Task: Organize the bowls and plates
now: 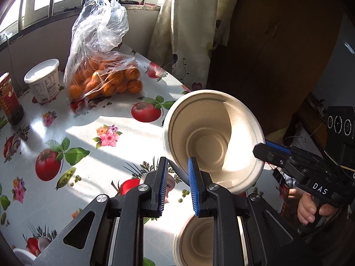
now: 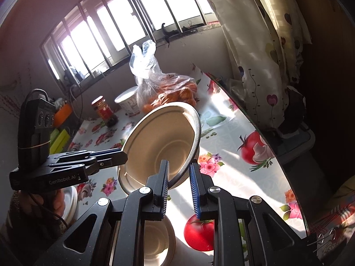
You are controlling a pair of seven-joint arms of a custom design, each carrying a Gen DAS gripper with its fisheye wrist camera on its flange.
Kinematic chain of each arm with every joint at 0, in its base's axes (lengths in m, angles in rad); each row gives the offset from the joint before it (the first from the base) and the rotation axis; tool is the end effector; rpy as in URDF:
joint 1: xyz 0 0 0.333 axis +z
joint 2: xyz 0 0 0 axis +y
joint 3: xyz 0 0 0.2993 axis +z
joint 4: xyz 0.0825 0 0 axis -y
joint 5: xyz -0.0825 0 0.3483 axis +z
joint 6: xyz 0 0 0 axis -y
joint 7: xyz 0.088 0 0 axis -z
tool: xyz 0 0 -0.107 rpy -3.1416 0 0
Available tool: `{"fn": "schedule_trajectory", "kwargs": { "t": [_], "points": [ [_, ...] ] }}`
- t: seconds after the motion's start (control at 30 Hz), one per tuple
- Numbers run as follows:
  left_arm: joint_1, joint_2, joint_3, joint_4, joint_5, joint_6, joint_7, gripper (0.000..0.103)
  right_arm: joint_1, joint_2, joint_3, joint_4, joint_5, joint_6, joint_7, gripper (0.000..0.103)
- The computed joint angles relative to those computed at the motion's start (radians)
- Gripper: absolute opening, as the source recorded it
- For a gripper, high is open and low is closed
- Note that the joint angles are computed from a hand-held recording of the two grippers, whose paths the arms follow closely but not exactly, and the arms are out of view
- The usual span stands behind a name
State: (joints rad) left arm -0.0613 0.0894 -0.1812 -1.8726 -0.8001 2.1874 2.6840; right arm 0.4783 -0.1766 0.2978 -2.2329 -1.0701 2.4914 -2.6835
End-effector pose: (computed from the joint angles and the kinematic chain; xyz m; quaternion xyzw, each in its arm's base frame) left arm 0.5536 -0.1608 0.4940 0.2858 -0.8867 0.3626 0.0229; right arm 0.3496 0.3577 0.4860 -0.4613 0.7678 -0.2340 0.3781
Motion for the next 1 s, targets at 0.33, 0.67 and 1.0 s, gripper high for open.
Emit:
{"fn": "schedule_trajectory", "kwargs": {
  "t": [0.33, 0.67, 1.0],
  "points": [
    [0.019, -0.080, 0.038, -0.080, -0.044, -0.032, 0.045, 0.019, 0.038, 0.005, 0.027, 0.017, -0.003, -0.029, 0.031, 0.018],
    [0.023, -0.133, 0.071, -0.149, -0.068, -0.055, 0.068, 0.019, 0.074, 0.013, 0.038, 0.025, 0.004, -0.048, 0.054, 0.019],
    [0.039, -0.180, 0.105, -0.214, -0.098, -0.090, 0.086, 0.019, 0.106, 0.039, 0.037, 0.030, 0.021, -0.035, 0.072, 0.020]
  ]
}}
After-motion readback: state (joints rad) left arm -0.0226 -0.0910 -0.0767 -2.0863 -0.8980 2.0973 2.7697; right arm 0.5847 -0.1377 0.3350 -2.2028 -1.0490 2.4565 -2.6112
